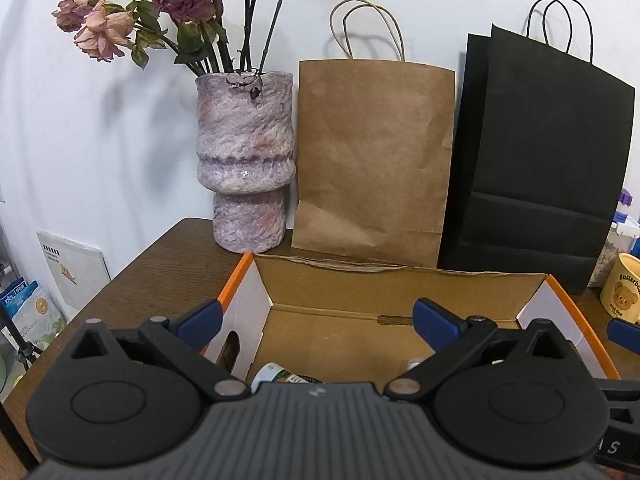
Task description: Organize rigid objects
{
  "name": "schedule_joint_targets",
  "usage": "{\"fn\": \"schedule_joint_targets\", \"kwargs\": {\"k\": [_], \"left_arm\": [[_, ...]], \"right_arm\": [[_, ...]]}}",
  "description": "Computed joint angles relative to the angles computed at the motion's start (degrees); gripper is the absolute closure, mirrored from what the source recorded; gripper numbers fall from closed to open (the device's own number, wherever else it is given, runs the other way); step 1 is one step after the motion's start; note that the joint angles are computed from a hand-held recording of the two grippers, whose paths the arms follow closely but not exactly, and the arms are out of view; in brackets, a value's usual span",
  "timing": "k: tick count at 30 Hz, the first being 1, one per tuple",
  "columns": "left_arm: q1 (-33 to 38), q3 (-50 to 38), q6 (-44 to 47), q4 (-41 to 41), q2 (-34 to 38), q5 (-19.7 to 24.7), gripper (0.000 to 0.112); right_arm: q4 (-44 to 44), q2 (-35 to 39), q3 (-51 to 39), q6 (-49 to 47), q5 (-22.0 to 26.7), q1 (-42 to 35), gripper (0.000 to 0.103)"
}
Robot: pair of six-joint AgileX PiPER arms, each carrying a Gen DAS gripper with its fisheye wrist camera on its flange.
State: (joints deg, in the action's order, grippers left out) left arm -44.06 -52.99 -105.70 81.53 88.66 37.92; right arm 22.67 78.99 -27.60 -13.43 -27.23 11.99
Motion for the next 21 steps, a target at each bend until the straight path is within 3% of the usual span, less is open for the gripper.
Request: {"fn": "schedule_joint_targets", "kwargs": {"k": [8, 21], "left_arm": [[-0.73, 2.02, -0.62, -0.05, -3.12, 0.74, 0.009], [-6.51, 10.12, -0.26, 0.21, -13.98, 6.17, 0.009]], "right_arm": [[1.47, -2.70, 0.96, -1.55, 1.03, -0.07, 0.000], [14.24, -18.06, 8.42, -14.21, 3.12, 1.14, 0.000]]}}
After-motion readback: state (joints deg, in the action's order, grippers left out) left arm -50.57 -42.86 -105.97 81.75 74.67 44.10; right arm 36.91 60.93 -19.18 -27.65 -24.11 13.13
